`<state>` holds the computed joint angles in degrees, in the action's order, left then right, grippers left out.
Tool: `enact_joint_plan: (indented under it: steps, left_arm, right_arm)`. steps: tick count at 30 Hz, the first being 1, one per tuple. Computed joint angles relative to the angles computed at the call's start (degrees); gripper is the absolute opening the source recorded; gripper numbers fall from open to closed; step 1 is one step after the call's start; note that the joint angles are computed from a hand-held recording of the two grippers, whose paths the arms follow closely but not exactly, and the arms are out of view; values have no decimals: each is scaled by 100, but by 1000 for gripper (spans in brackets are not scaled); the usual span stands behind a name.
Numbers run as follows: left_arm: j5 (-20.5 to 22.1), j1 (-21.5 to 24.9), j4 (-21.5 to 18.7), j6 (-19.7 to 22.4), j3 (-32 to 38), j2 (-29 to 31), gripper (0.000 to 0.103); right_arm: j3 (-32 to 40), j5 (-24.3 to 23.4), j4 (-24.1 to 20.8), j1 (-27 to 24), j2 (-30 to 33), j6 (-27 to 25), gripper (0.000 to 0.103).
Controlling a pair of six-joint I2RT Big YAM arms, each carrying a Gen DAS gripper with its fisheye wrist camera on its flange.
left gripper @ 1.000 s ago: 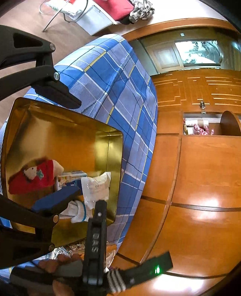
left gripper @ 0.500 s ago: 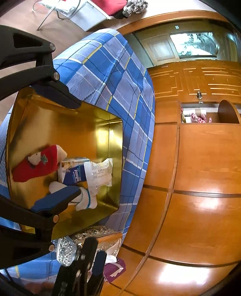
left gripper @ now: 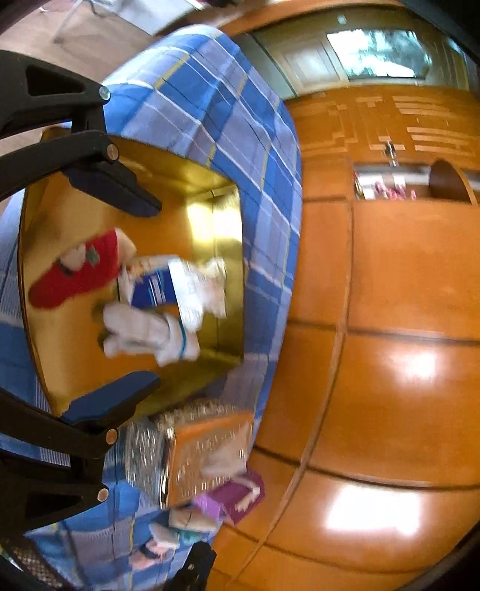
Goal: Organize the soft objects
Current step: 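Move both tools back toward the remaining soft items on the table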
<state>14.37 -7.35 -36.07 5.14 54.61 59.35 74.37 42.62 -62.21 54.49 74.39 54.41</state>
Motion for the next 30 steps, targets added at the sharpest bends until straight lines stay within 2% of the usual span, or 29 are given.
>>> enact_joint_plan:
  steps: [4, 8, 11, 15, 17, 20, 22, 24, 26, 28, 30]
  left_arm:
    - [47, -353, -31, 154, 143, -100, 85]
    - [97, -832, -152, 327, 409, -101, 85]
    - [89, -1296, -275, 470, 759, 66, 85]
    - [68, -1940, -492, 530, 1412, 450, 85]
    - [5, -2332, -756, 485, 1982, 877, 85]
    - [69, -2806, -1336, 358, 2949, 1631, 85]
    - [125, -3065, -1696, 265, 3611, 2144, 85]
    - [-19, -3401, -2059, 155, 4384, 2733, 85]
    - [-148, -3661, -2321, 232, 4974, 3216, 85]
    - [-470, -3922, -2564, 240, 5567, 3740, 80]
    - [-640, -4077, -3092, 95, 6374, 4430, 70]
  right_arm:
    - [-575, 266, -705, -278, -704, 956, 64]
    - [-1180, 342, -1373, -785, -1397, 1941, 64]
    - [-1635, 254, -1558, -1232, -1857, 2430, 64]
    - [-2085, 114, -1481, -1596, -2255, 2708, 64]
    - [-2213, -49, -1239, -1713, -2396, 2691, 64]
    - [-2251, -67, -1292, -1737, -2434, 2776, 64]
    - [-2337, -104, -1138, -1753, -2569, 2771, 64]
    - [-2341, -81, -1174, -1734, -2599, 2843, 64]
    - [-2374, -150, -1112, -1791, -2647, 2813, 64]
    - [-2391, -306, -1066, -1885, -2633, 2748, 64]
    - [-2404, -451, -1030, -1949, -2603, 2681, 64]
